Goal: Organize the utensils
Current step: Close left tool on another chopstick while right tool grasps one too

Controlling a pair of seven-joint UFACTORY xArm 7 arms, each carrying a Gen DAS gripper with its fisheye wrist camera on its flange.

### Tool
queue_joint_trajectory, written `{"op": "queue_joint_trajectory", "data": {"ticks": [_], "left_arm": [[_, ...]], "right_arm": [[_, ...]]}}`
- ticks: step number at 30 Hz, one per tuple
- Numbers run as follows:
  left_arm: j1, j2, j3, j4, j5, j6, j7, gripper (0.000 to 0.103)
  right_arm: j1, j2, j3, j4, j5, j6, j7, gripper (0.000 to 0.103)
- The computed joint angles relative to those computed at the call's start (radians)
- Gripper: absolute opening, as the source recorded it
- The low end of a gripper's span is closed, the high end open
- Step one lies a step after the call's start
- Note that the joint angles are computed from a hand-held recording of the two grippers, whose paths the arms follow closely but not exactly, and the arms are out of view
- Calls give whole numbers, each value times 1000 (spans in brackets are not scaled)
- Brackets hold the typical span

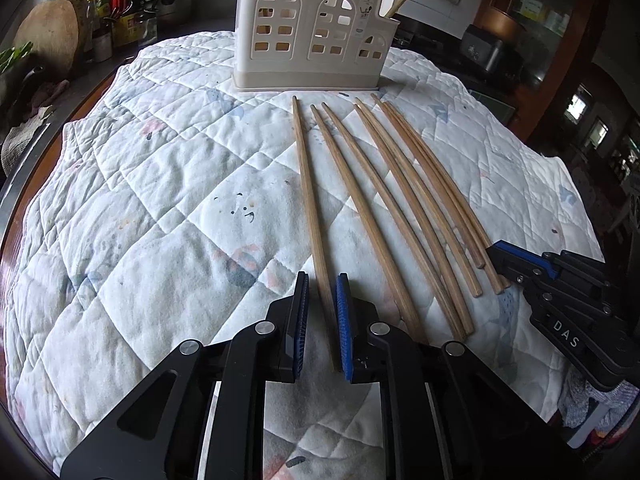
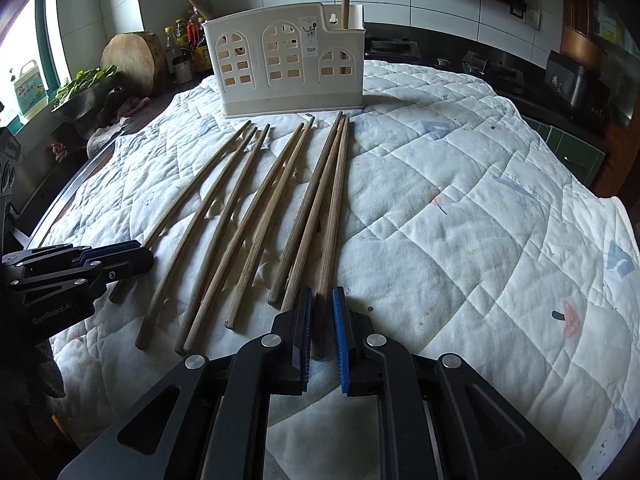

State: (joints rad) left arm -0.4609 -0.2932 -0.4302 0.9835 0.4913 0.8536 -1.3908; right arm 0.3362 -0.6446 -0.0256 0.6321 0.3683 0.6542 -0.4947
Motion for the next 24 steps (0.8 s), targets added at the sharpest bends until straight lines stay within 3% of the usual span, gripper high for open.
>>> {"op": "queue_joint_trajectory", "data": {"ticks": [13, 24], "left_arm": [[-10, 8, -1, 10, 18, 15, -7, 13], [8, -25, -1, 11, 7, -5, 0, 7]], "right_arm": [[2, -14, -9, -4, 2, -13, 1, 8], [19, -62, -49, 62, 35, -42, -30, 8]]}}
